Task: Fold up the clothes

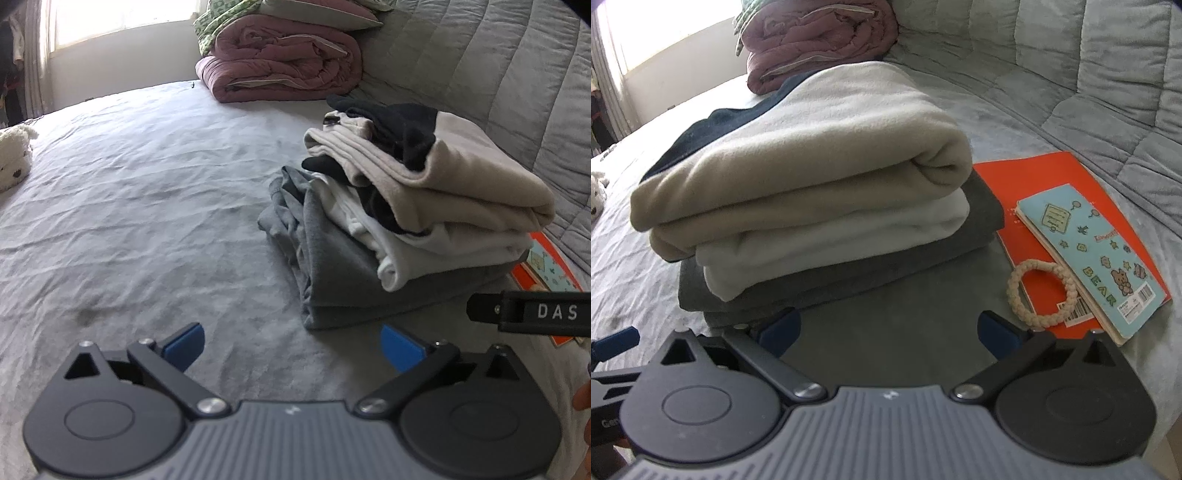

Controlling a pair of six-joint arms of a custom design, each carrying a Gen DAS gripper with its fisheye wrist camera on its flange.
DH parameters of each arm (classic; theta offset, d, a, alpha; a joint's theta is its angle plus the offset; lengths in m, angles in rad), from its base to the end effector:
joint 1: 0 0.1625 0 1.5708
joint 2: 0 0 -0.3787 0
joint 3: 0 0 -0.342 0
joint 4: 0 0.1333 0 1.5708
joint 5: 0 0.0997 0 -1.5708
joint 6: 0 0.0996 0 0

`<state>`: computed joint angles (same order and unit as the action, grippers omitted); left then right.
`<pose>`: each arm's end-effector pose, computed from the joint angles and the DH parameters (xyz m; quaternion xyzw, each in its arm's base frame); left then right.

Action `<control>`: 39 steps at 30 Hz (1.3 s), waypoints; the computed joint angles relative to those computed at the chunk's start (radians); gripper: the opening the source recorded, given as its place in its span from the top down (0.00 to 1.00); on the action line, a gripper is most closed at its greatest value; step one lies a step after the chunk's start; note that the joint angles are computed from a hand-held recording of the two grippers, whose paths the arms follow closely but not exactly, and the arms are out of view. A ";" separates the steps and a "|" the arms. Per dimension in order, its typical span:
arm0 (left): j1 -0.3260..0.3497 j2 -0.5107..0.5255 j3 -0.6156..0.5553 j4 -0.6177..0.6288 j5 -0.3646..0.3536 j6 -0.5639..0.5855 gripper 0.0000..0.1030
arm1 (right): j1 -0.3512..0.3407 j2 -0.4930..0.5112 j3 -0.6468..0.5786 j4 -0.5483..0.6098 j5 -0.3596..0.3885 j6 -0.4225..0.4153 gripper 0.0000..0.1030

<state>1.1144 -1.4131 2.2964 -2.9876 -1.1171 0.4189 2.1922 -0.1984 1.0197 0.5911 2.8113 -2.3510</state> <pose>-0.0209 -0.4441 0.2458 0.3447 0.8765 -0.2609 0.2121 0.3292 -0.3926 -0.0608 -0.1144 -0.8044 0.4249 0.3991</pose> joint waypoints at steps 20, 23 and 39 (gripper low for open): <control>-0.006 0.016 -0.006 0.021 0.022 -0.001 0.01 | -0.002 0.017 -0.026 0.016 0.006 -0.011 0.00; -0.007 0.015 -0.003 0.023 0.020 0.003 0.01 | -0.003 0.019 -0.028 0.019 0.006 -0.016 0.00; -0.013 0.017 0.001 0.021 0.017 0.007 0.01 | -0.001 0.026 -0.040 0.033 0.008 -0.014 0.00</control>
